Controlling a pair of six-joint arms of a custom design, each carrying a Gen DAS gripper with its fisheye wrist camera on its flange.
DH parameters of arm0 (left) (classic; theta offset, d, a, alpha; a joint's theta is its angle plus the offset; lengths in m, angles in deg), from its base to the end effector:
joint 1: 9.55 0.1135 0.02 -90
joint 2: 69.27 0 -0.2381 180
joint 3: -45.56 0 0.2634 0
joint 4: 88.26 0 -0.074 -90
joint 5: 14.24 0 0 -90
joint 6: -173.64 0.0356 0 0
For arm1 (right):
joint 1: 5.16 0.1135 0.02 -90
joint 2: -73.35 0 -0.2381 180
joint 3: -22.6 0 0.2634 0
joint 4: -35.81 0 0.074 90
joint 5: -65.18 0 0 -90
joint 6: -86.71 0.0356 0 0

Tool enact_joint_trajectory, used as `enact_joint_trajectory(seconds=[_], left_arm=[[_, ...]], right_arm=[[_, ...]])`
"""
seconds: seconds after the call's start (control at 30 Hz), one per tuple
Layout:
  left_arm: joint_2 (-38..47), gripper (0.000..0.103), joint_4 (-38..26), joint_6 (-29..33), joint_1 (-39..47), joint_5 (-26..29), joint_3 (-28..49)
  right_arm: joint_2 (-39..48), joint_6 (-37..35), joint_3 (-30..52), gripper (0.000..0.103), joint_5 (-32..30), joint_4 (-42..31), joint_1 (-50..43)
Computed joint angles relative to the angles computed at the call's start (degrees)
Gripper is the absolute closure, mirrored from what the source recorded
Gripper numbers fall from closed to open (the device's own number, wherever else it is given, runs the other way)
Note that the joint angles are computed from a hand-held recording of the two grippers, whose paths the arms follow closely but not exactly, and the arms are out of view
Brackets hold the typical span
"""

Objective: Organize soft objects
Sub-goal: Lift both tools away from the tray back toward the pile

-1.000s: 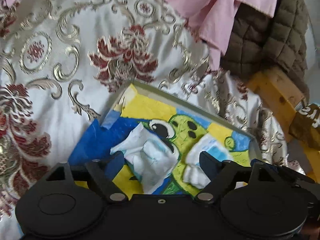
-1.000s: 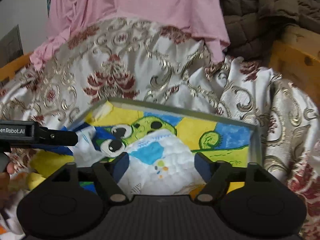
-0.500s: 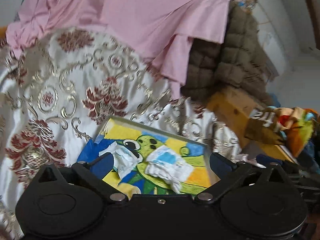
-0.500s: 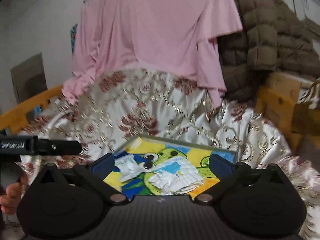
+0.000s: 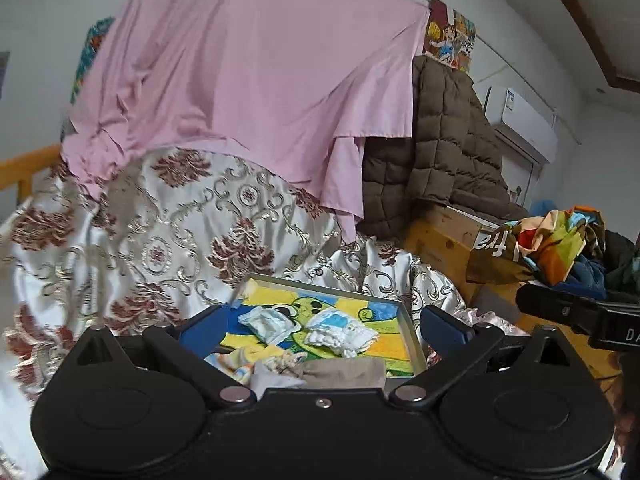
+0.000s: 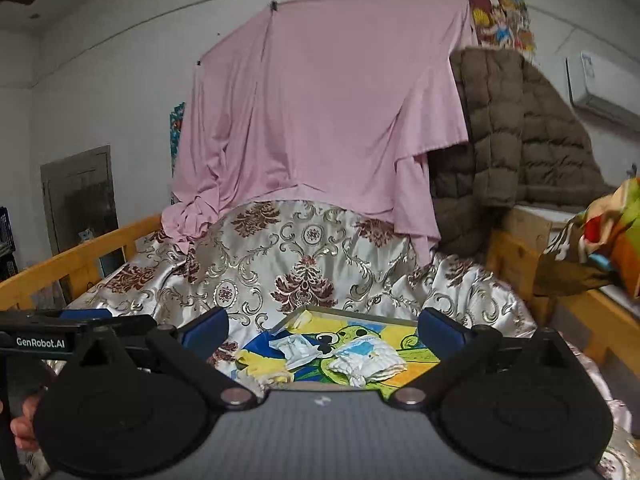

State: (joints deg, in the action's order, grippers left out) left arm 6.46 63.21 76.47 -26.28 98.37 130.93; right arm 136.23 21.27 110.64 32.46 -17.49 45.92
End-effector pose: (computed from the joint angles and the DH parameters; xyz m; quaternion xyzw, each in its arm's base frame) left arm 0.3045 -0.1058 0.3538 0.1801 0.7855 -0.2741 0.5248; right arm 0.1691 0.1618 0.3934 0.0671 0.7893 -0.0482 0.6085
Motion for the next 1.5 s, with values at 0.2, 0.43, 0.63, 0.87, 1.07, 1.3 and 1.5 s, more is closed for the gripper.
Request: enact_joint_trajectory(seconds=[0.2, 0.43, 0.63, 0.87, 1.07, 1.3, 1.5], left_arm=[[-12.9, 0.001, -0.2, 2.5, 2.4, -0.6, -12.6], [-21.5, 0.001, -2.6, 5.8, 5.2, -1.2, -21.7], [-25.1, 0.001, -4.1, 8.2, 6.8, -1.2, -26.0], [-25.6, 0.001, -5.1, 10.8, 6.2, -2.0, -28.9], [-24.7, 0.001, -5.1, 12.8, 6.2, -3.0, -30.5], [-21.8, 0.001, -5.0, 14.9, 6.2, -4.8, -30.9], [-18.6, 0.001, -3.7, 16.5, 5.8, -6.5, -30.9]], right_arm=[[4.3, 13.0, 2.2, 0.000, 11.6, -12.7, 12.6], [14.9, 42.2, 8.5, 0.000, 17.4, -37.3, 21.3], [20.6, 60.6, 9.1, 0.000, 15.8, -48.7, 24.2], [22.5, 72.3, 4.6, 0.000, 12.4, -49.6, 25.7], [22.2, 72.7, -0.2, 0.000, 9.9, -44.0, 25.2], [21.1, 65.6, -4.8, 0.000, 7.5, -34.7, 23.1], [18.9, 55.4, -9.6, 0.000, 3.9, -22.9, 20.4]])
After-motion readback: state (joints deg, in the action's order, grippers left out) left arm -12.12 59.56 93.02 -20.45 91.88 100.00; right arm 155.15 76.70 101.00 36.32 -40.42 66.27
